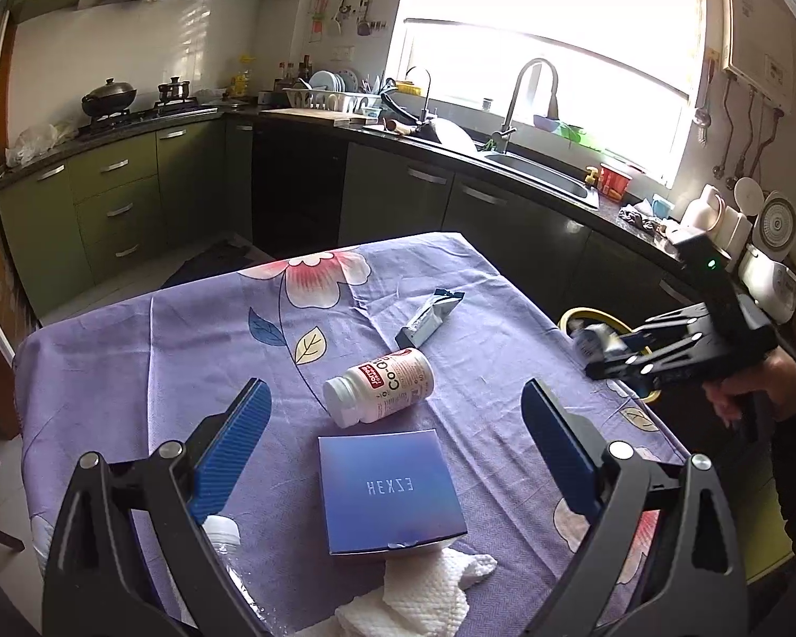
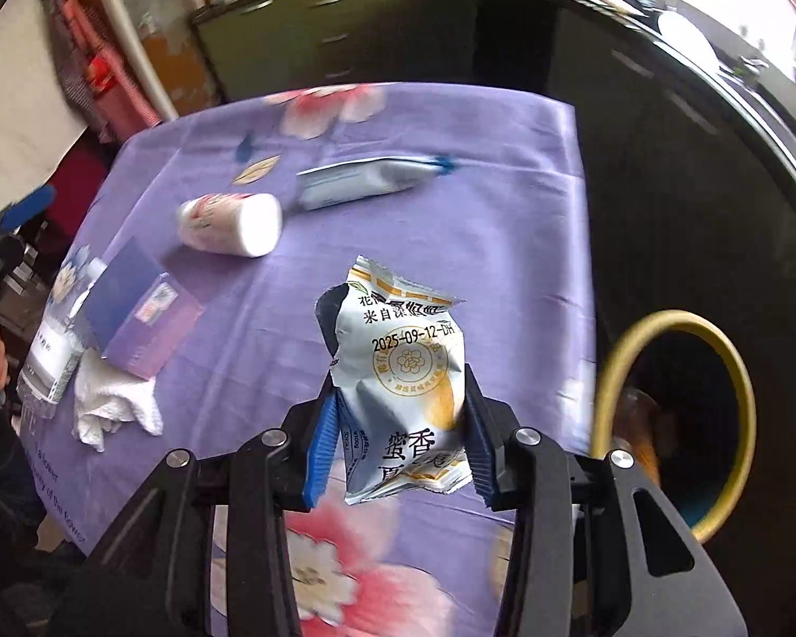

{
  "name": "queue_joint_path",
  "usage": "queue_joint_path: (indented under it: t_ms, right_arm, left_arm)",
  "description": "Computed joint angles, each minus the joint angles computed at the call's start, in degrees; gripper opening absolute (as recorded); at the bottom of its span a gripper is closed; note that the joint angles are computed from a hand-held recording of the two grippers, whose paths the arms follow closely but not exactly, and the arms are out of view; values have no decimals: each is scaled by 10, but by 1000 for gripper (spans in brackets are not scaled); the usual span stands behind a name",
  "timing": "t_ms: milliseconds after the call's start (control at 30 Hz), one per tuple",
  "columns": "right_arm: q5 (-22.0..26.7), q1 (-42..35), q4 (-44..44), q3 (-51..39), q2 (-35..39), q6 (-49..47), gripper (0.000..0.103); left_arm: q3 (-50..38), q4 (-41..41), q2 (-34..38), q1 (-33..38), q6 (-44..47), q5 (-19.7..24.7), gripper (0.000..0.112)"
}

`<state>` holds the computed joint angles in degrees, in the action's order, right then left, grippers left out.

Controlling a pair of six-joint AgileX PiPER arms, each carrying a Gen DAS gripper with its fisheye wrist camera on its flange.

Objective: Collect trash
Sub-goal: 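Carry the snack wrapper over the bin and open the right gripper, then grasp the blue HEXZE box with the left gripper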

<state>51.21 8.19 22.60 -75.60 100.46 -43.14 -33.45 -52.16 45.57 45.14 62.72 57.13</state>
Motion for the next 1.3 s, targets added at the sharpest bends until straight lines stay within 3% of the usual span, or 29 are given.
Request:
queue_joint_path:
  t_ms: [167,400,500,600,733,1000,1167,1300]
  right_arm:
    - [1,-99,-33,-58,33,32,42]
    - [37,-168,-117,-242,197,127,43]
    - [42,-178,-135,-303,251,159,59]
    - [45,-187,-132,-320,267,168,59]
    - [33,-193,-119,-283,243,147,60]
    - [-40,-203,-61,-100,119,58,61]
    - [-59,-203,-30,-33,75,9,61]
    - [-64,-200,-8,-1,51,-19,62]
  left_arm:
    - [1,9,0,-17,-14,-12,91]
    - [2,16,-1,-39,-25,-27,91]
    - [2,20,3,-45,-30,-33,91]
    - [2,22,7,-50,-33,-38,91]
    - [4,31,10,-67,-44,-49,91]
    - [3,36,2,-69,-51,-40,91]
    - [-11,51,-18,-10,-39,15,91]
    - [-25,60,-18,77,1,88,91]
